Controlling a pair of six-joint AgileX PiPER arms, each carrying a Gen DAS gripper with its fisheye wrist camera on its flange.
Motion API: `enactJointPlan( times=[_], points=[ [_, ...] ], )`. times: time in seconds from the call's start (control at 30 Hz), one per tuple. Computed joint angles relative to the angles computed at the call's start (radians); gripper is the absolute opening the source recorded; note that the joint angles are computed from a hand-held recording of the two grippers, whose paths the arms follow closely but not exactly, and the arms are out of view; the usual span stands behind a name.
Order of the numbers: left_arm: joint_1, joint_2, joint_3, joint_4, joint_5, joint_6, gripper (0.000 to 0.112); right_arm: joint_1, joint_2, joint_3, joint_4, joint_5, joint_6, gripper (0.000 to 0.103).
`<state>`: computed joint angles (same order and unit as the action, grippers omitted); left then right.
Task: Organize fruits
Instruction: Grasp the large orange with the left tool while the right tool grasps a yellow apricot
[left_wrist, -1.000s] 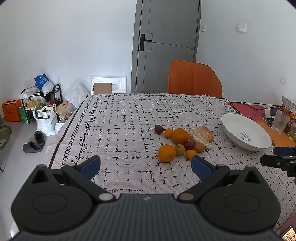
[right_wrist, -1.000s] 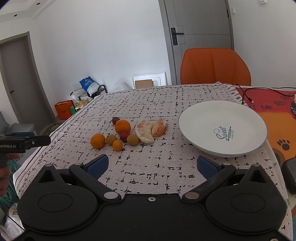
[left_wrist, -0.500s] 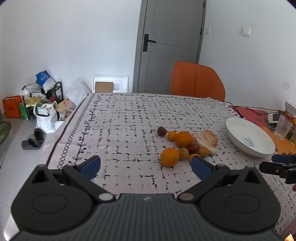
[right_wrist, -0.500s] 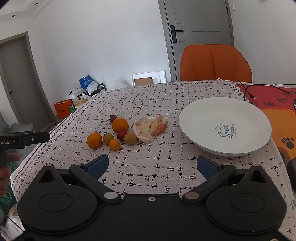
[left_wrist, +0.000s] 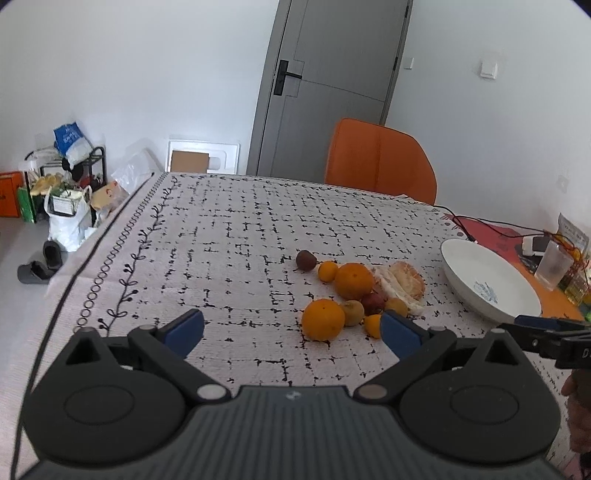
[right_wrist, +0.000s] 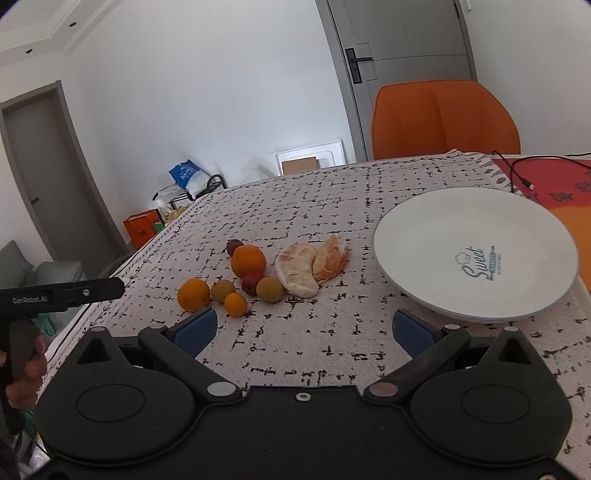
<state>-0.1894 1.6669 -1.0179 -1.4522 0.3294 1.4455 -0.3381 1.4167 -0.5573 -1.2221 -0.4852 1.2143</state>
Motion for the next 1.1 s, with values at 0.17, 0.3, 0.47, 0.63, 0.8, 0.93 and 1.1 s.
enactJointPlan(
  times=[0.17,0.3,0.47,0.63,0.8,0.93,1.1],
  points=[
    [-0.026,0.032,-0.021,-0.015,-0.044,0.017,0.097,0.019,0.046,-0.03,0.02,0.011,-0.017,0.094],
    [-0.034,0.06,-0.039,-0.03,-0.036,0.036,0.094,0.026,0.078,-0.047,0.045,0.012,-0.037,0.092],
    [-0.049,0.097,-0.067,-0.03,-0.032,0.045,0.083,0.05,0.12,-0.081,0.073,0.042,-0.059,0.091],
    [-0.066,0.144,-0.107,-0.011,-0.038,0.028,0.076,0.061,0.154,-0.112,0.058,0.044,-0.052,0.091],
    [-0.073,0.182,-0.149,0.056,-0.023,-0.052,0.073,0.072,0.183,-0.135,0.09,0.043,-0.083,0.09],
    [-0.074,0.21,-0.179,0.103,-0.005,-0.107,0.072,0.057,0.216,-0.165,0.002,-0.006,-0.007,0.076],
    [-0.074,0.25,-0.222,0.166,0.02,-0.175,0.062,0.069,0.248,-0.206,-0.063,-0.007,0.063,0.057]
  ],
)
